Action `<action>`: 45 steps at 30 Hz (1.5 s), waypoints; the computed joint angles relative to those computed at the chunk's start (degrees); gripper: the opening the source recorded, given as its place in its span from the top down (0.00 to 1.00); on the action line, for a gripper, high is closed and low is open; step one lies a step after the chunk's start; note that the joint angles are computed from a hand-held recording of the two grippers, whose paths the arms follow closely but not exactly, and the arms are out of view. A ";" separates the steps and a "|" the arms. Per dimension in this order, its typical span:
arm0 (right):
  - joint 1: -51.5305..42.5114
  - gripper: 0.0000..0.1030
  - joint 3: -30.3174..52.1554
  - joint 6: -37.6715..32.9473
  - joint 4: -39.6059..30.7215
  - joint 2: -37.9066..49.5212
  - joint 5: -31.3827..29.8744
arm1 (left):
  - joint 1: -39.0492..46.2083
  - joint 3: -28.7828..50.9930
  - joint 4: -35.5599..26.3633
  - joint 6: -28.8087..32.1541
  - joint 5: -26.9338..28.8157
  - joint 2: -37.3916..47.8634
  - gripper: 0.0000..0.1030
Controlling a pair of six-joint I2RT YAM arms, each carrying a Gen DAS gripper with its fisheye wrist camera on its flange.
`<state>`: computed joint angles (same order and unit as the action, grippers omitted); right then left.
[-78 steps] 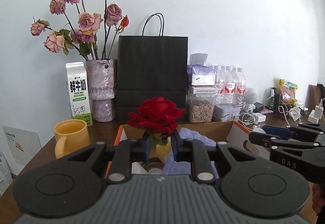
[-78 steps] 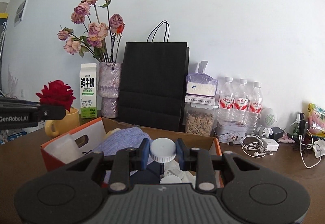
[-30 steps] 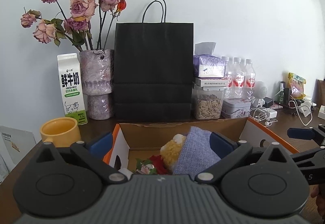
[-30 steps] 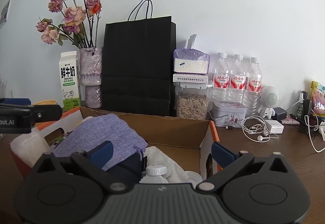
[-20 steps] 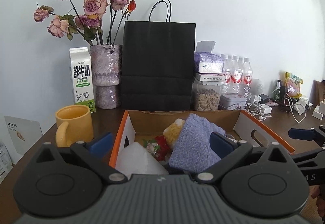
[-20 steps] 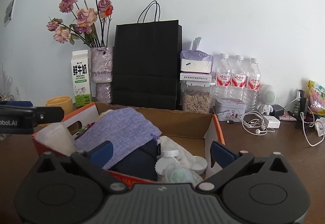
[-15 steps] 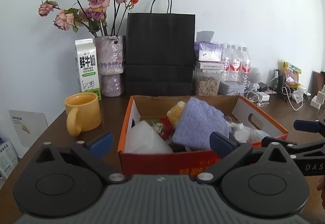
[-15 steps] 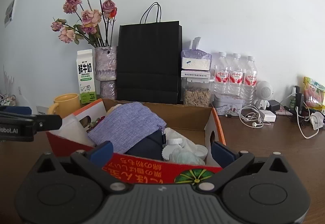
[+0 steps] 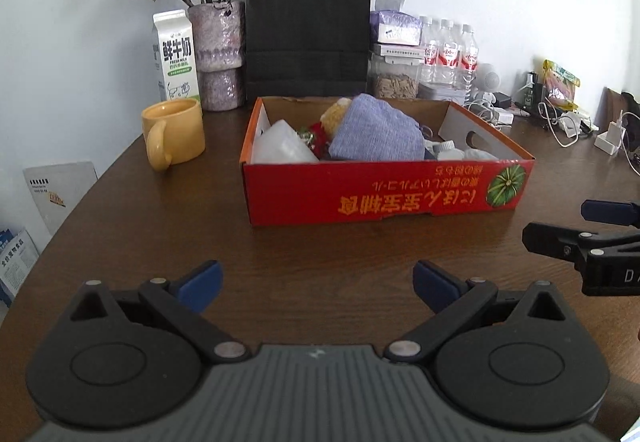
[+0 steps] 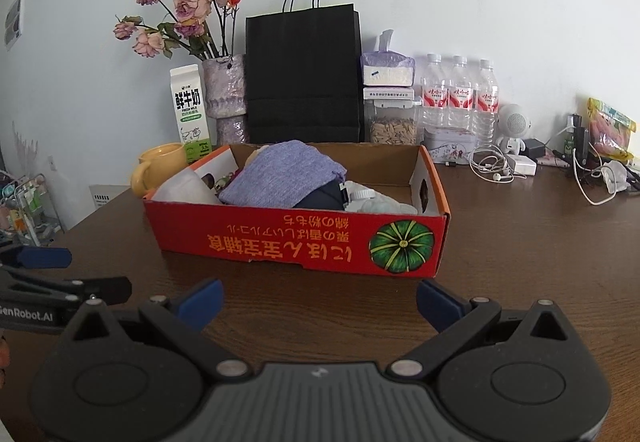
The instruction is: Organize objects
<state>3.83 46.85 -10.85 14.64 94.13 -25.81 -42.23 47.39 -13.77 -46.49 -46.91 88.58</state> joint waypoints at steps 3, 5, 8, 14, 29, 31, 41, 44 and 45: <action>-0.26 0.00 -1.30 -0.52 -0.63 -1.39 -0.29 | -1.45 -0.14 -1.75 -2.33 -0.77 -0.29 0.00; -0.42 0.00 -2.20 -0.78 -0.69 -2.30 -0.66 | -2.08 -0.05 -2.65 -3.53 -1.14 -0.46 0.00; -0.65 0.00 -3.20 -1.04 -0.68 -3.56 -1.05 | -2.84 0.01 -3.61 -4.66 -1.69 -0.82 0.00; -1.00 0.00 -3.98 -1.12 -0.86 -5.12 -1.24 | -3.75 0.04 -4.57 -5.84 -2.66 -1.30 0.00; -0.97 0.00 -4.53 -1.29 -0.88 -6.06 -1.31 | -4.20 -0.07 -5.23 -6.42 -2.85 -1.95 0.00; -1.00 0.00 -4.51 -1.35 -0.96 -6.05 -1.35 | -4.26 -0.14 -5.22 -6.43 -2.81 -2.04 0.00; -1.03 0.00 -4.56 -1.36 -1.09 -6.23 -1.39 | -4.65 -0.06 -5.32 -6.66 -2.91 -2.04 0.00; -1.03 0.00 -4.56 -1.36 -1.09 -6.23 -1.39 | -4.66 -0.06 -5.39 -6.71 -2.90 -2.06 0.00; -1.03 0.00 -4.56 -1.36 -1.09 -6.23 -1.39 | -4.66 -0.06 -5.39 -6.71 -2.90 -2.06 0.00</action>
